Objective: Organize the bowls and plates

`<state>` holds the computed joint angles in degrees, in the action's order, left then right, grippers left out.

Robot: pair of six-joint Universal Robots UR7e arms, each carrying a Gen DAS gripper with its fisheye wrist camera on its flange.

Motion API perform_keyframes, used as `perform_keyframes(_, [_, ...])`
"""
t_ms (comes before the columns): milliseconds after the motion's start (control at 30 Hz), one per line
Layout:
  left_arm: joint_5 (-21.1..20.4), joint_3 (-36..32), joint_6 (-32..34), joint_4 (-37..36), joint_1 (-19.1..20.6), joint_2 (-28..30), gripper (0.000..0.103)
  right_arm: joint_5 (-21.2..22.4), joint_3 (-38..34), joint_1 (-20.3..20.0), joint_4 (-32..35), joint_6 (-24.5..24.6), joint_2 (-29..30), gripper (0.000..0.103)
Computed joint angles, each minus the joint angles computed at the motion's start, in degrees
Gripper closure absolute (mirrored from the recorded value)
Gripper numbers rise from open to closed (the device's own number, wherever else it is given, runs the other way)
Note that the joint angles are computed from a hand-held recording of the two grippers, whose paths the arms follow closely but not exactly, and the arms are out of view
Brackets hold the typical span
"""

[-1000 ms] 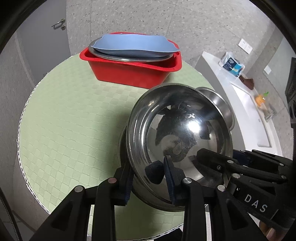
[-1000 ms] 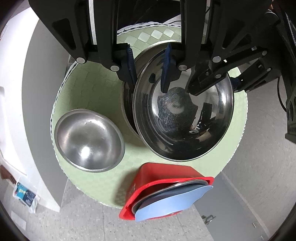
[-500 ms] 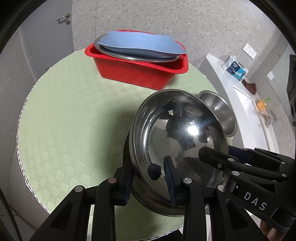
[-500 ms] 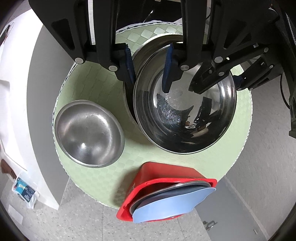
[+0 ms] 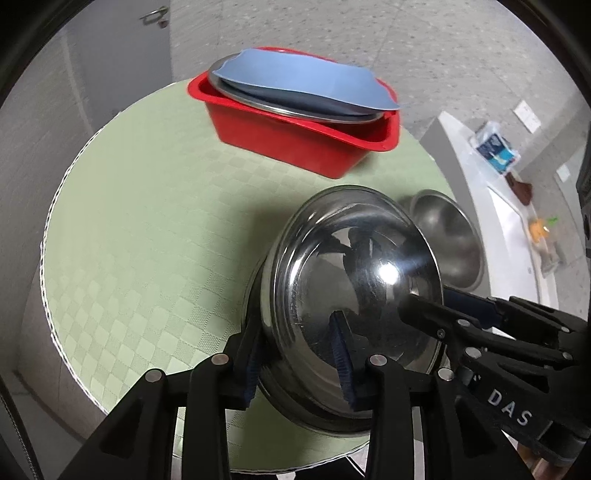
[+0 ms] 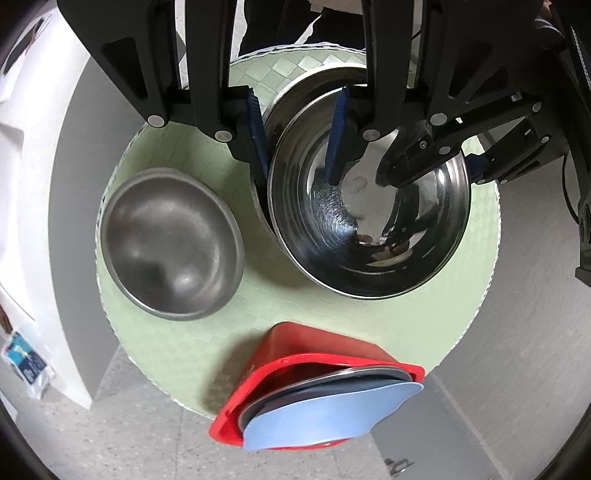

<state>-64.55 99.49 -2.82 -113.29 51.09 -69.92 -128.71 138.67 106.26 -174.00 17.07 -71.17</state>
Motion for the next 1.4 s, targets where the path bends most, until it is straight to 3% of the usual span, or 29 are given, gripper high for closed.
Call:
perform_keyframes(433, [2.8, -1.0, -14.0, 4.0, -2.3, 1.1, 0.058, 7.7, -0.4, -3.5, 3.9, -11.5, -4.4, 0.072])
perform_keyframes(533, [3.1, -0.6, -16.6, 4.2, -2.7, 0.8, 0.051, 6.1, 0.1, -3.5, 3.4, -13.6, -5.4, 0.054])
perform_keyframes(667, [4.6, 0.7, -18.8, 3.8, -4.3, -0.1, 0.037, 9.9, 1.8, -6.4, 1.9, -18.3, -9.4, 0.042])
perform_keyframes(767, [9.1, 2.7, -19.8, 1.3, -7.2, -1.5, 0.015, 12.9, 3.7, -8.4, -0.2, -20.7, -12.6, 0.042])
perform_keyframes(867, [11.2, 3.7, -19.6, -1.2, -9.0, -2.0, 0.011, 14.8, 5.6, -10.9, -3.2, -22.7, -16.2, 0.040])
perform_keyframes(1067, [10.1, 3.6, -16.1, -4.5, -11.3, 0.9, 0.009, 17.4, 8.3, -18.4, -7.0, -24.9, -21.4, 0.038])
perform_keyframes(1267, [13.4, 3.8, -9.7, -6.2, -13.6, 5.9, 0.009, 23.5, 9.6, -26.9, -6.9, -26.3, -22.6, 0.038])
perform_keyframes(1400, [15.9, 4.4, -6.2, -7.3, -14.6, 8.6, 0.009, 25.4, 10.1, -29.9, -6.6, -26.9, -22.1, 0.039])
